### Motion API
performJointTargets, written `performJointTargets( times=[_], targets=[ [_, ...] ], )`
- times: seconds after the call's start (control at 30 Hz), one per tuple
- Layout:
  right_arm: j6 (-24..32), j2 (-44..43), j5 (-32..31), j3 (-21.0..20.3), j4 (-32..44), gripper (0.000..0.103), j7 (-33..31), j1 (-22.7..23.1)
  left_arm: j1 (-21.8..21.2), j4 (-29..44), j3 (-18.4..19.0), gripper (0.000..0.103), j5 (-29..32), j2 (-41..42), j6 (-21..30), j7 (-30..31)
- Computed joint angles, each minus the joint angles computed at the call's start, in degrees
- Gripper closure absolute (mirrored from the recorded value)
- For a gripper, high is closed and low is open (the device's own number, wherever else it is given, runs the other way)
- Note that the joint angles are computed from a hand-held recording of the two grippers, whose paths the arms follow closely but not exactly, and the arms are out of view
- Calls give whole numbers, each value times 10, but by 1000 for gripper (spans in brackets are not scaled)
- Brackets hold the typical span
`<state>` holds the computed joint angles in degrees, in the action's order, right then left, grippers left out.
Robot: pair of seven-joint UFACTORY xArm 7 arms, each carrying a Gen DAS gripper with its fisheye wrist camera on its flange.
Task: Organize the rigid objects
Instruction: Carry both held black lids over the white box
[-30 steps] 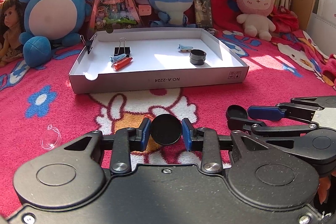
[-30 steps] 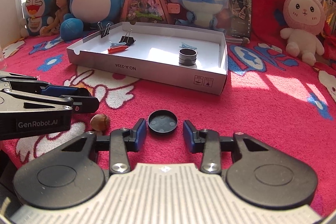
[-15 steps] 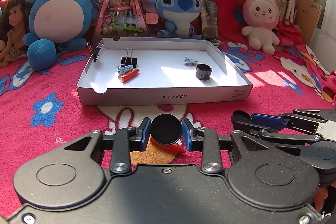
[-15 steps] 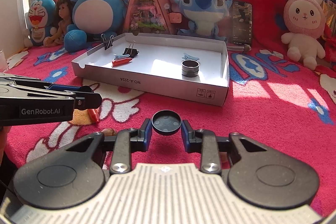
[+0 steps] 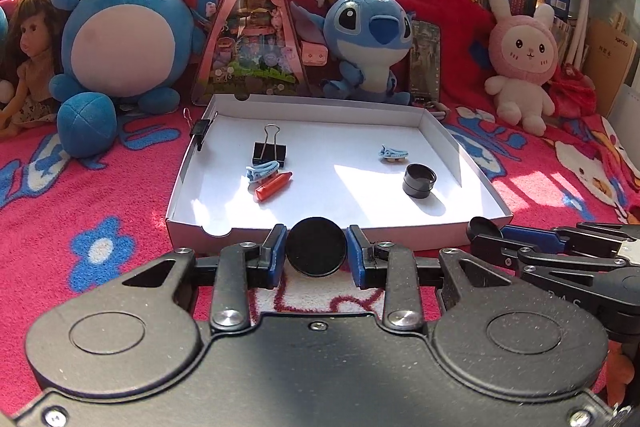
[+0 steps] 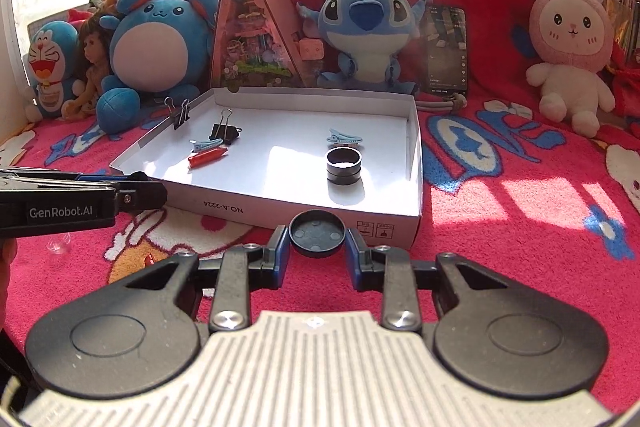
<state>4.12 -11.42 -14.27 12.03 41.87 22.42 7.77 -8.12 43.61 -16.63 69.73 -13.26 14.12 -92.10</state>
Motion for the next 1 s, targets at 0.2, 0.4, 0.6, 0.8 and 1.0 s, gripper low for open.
performJointTargets(
  times=[0.2, 0.4, 0.6, 0.8, 1.0],
  targets=[
    [32, 42, -45, 6, 61, 68, 36, -13, -2, 29, 17, 72, -16, 29, 4, 30],
    [54, 78, -38, -24, 110, 67, 23, 19, -8, 55, 40, 72, -58, 62, -1, 72],
    [74, 111, -25, -43, 151, 67, 5, 38, -18, 69, 70, 72, -141, 95, -32, 149],
    [144, 156, 77, -55, 233, 67, -108, 44, -30, 85, 97, 72, -375, 126, -48, 356],
    [219, 206, 100, -65, 320, 67, -131, 47, -43, 116, 105, 72, -460, 156, -24, 445]
  ],
)
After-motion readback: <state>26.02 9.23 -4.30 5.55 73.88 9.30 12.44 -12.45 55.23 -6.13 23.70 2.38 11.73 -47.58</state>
